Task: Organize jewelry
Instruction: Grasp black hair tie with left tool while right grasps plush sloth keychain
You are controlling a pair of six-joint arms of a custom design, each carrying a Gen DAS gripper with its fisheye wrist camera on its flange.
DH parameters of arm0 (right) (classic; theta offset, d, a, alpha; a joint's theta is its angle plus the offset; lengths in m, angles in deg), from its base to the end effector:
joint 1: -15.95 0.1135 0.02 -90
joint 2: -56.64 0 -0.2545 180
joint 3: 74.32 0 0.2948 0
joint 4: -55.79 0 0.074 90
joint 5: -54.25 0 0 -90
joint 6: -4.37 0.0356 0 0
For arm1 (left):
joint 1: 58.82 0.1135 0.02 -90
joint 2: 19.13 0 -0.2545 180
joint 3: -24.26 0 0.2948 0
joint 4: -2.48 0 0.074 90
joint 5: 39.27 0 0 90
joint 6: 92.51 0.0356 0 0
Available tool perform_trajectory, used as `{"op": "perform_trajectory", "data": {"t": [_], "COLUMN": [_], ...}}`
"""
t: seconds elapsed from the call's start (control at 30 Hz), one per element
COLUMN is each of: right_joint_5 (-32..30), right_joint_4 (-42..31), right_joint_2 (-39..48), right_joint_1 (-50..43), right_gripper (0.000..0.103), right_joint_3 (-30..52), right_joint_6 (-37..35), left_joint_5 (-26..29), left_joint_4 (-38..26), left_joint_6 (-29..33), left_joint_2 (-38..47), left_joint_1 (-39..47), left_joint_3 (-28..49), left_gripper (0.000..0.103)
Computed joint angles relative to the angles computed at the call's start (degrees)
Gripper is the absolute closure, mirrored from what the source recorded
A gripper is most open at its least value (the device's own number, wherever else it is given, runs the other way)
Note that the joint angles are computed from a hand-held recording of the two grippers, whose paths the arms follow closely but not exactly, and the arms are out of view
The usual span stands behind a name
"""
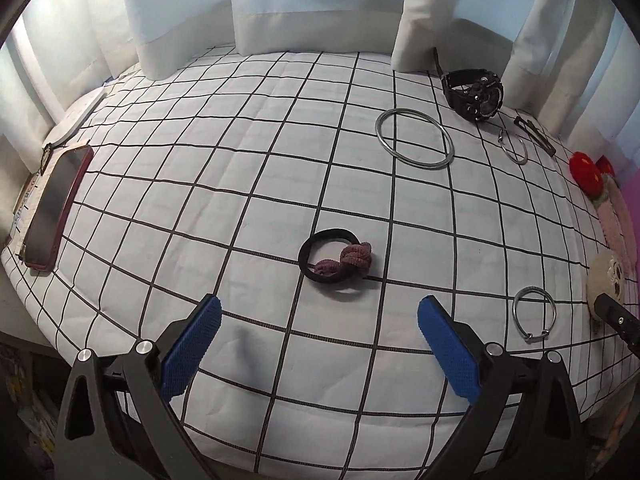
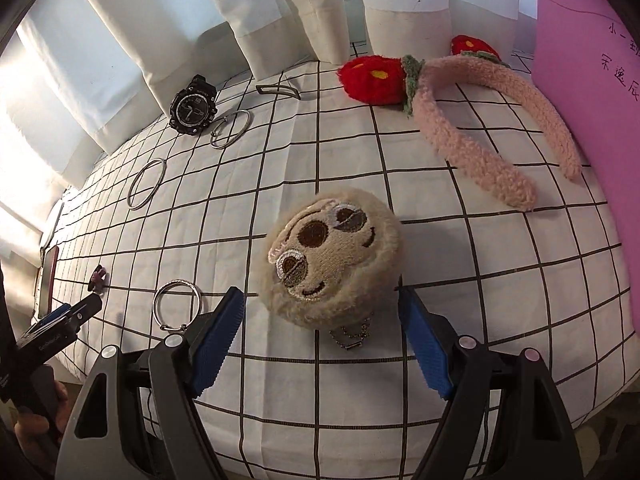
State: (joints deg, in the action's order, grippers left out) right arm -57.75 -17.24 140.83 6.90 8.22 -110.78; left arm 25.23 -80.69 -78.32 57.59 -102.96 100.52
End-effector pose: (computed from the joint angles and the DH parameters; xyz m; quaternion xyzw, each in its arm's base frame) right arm 0.3153 -0.0367 0.2550 -0.1614 0.9597 0.1423 0.1807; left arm 0.2031 -0.1757 0.2534 -0.2775 0.9335 0.0633 0.2179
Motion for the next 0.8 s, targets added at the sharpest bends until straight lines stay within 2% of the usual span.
{"op": "perform_trajectory", "data": {"t": [0.27,0.4,0.57,0.8], "right_joint_5": [4.13,5.91,9.76,8.84], "right_joint_4": [5.14,7.3,10.51,11.75], "right_joint_2": [-0.85,-1.15,-3.16,-3.55], "right_joint_1": [2.77,4.37,6.99,6.4], "right_gripper": [0.026,0.02,0.009,0.008], "right_joint_3": [-2.43,-3.52,-6.74,-7.45], "right_joint_6": [0.38,0.22,-2.69,-2.49], "left_joint_5": [0.4,1.3,-0.33,-2.25], "left_joint_4": [2.85,4.22,5.14,5.49], "left_joint_6": [1.23,2.78,3.78,2.46], "left_joint_2": [-0.48,0.1,0.72,0.67], "left_joint_1": [3.31,5.14,5.25,4.16], "left_joint_3": [-2.07,-2.84,-2.89,-3.5], "left_gripper": [0.006,0.006,0.005,0.005]}}
